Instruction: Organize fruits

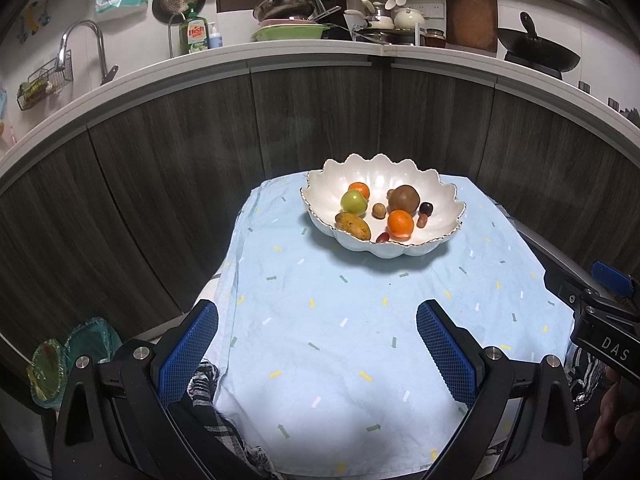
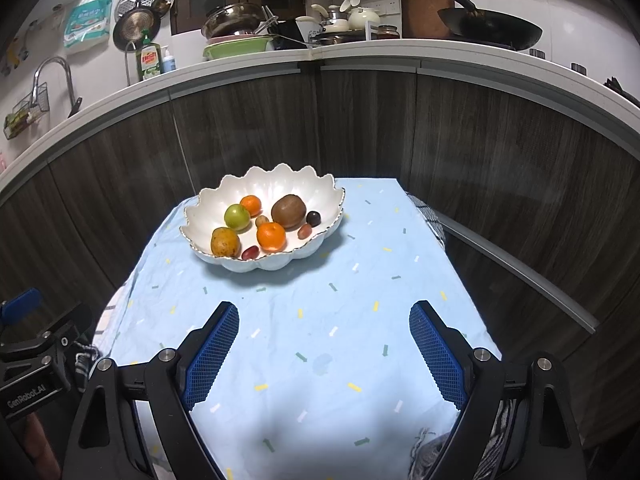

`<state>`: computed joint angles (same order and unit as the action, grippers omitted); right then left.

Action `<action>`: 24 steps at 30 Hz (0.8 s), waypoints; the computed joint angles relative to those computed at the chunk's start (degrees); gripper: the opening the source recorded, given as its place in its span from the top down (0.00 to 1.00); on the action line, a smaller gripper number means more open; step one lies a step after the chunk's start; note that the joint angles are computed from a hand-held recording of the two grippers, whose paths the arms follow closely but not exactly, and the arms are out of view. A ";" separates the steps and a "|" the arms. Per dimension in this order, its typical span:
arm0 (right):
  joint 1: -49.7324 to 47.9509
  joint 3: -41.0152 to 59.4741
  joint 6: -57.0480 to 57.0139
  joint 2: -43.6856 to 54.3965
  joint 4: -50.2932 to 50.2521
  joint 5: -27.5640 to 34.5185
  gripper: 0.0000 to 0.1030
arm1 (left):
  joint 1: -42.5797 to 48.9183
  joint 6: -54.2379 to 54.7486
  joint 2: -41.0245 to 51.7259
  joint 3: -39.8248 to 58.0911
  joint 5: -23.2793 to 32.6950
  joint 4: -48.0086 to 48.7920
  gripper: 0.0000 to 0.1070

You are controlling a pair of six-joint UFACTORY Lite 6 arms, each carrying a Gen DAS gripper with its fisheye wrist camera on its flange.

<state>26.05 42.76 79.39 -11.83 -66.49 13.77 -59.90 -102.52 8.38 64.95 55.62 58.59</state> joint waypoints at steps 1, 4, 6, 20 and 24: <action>-0.04 -0.20 0.30 -0.17 -0.42 0.01 0.15 | -0.03 0.00 -0.01 0.02 0.13 0.03 0.05; -0.06 -0.18 0.60 -0.10 -0.62 -0.07 0.15 | -0.18 -0.08 -0.15 -0.05 0.17 0.17 0.05; -0.08 -0.10 0.35 -0.06 -0.33 0.01 0.15 | -0.22 -0.11 -0.08 0.03 0.14 0.07 0.05; 0.83 -0.02 1.07 0.16 -0.07 0.84 0.15 | 0.05 0.41 0.08 0.10 -0.54 -0.26 0.05; 0.69 -0.03 0.82 0.13 0.05 0.73 0.15 | 0.07 0.38 0.03 0.05 -0.54 -0.19 0.05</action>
